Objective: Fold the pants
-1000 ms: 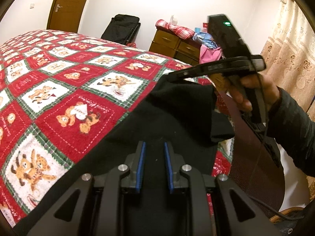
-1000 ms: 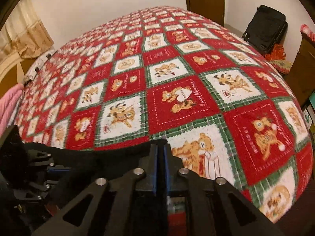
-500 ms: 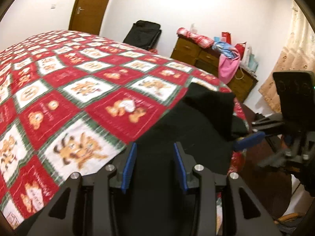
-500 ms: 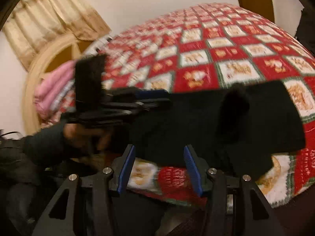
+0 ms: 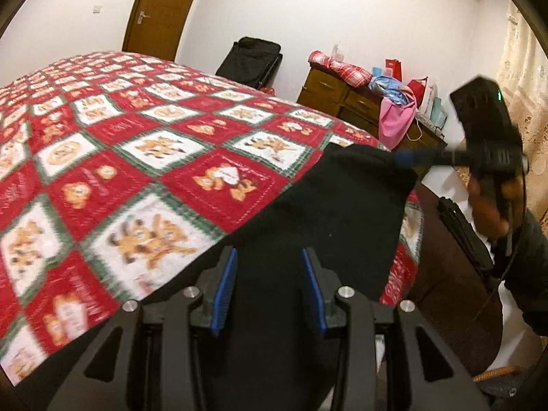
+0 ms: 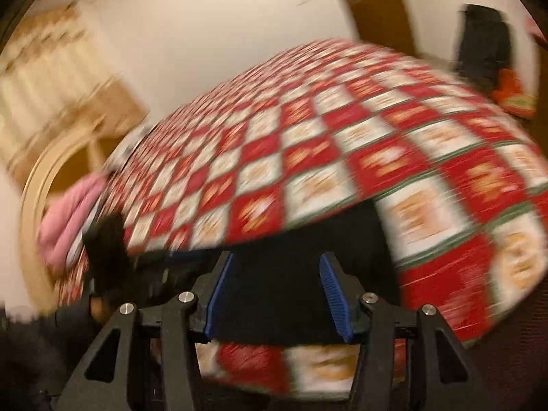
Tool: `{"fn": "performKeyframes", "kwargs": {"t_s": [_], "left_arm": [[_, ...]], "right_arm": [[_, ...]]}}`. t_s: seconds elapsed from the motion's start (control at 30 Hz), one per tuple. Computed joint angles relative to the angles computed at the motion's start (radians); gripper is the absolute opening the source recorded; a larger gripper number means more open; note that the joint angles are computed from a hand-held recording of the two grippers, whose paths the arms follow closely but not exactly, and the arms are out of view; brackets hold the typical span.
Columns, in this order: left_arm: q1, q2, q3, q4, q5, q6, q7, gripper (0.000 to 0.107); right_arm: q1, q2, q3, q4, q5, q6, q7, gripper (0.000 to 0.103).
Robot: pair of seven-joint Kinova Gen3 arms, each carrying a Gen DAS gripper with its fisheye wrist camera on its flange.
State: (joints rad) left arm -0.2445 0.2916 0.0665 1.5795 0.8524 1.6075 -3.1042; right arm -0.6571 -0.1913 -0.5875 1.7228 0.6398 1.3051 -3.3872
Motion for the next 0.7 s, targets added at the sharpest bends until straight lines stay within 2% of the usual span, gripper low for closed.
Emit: {"fn": "performKeyframes", "kwargs": {"t_s": [0.07,0.13,0.23,0.3,0.33,0.4,0.5,0.57,0.7], "left_arm": [[-0.031,0.001,-0.016,-0.025,-0.008,0.013,-0.020,0.041],[-0.062,0.005,-0.030,-0.047,-0.015,0.018,-0.039,0.041],[-0.121,0.029,-0.048,-0.089,-0.015,0.041,-0.050,0.045],[-0.158,0.041,-0.059,-0.112,-0.016,0.043,-0.047,0.048],[-0.180,0.052,-0.064,-0.130,-0.018,0.051,-0.043,0.048],[-0.222,0.072,-0.070,-0.159,-0.017,0.063,-0.037,0.048],[-0.281,0.092,-0.079,-0.196,-0.016,0.057,-0.022,0.048],[-0.324,0.100,-0.082,-0.215,-0.008,0.048,-0.026,0.048],[-0.406,0.115,-0.096,-0.256,0.000,-0.007,-0.040,0.048]], "right_arm": [[0.040,0.047,0.001,0.000,-0.065,-0.033,0.055,0.053],[0.086,0.048,-0.001,0.002,-0.107,0.000,0.045,0.053],[0.050,-0.029,0.109,0.076,-0.088,0.015,0.007,0.053],[0.067,-0.048,0.146,0.081,-0.104,0.041,0.001,0.053],[0.094,-0.038,0.141,0.068,-0.105,0.068,0.007,0.053],[0.091,-0.034,0.132,0.055,-0.077,0.074,0.006,0.053],[0.113,-0.018,0.059,0.018,-0.042,0.124,-0.013,0.053],[0.090,-0.006,0.045,0.015,-0.011,0.156,-0.058,0.053],[0.110,-0.011,-0.084,0.013,0.031,0.239,-0.212,0.053]]}}
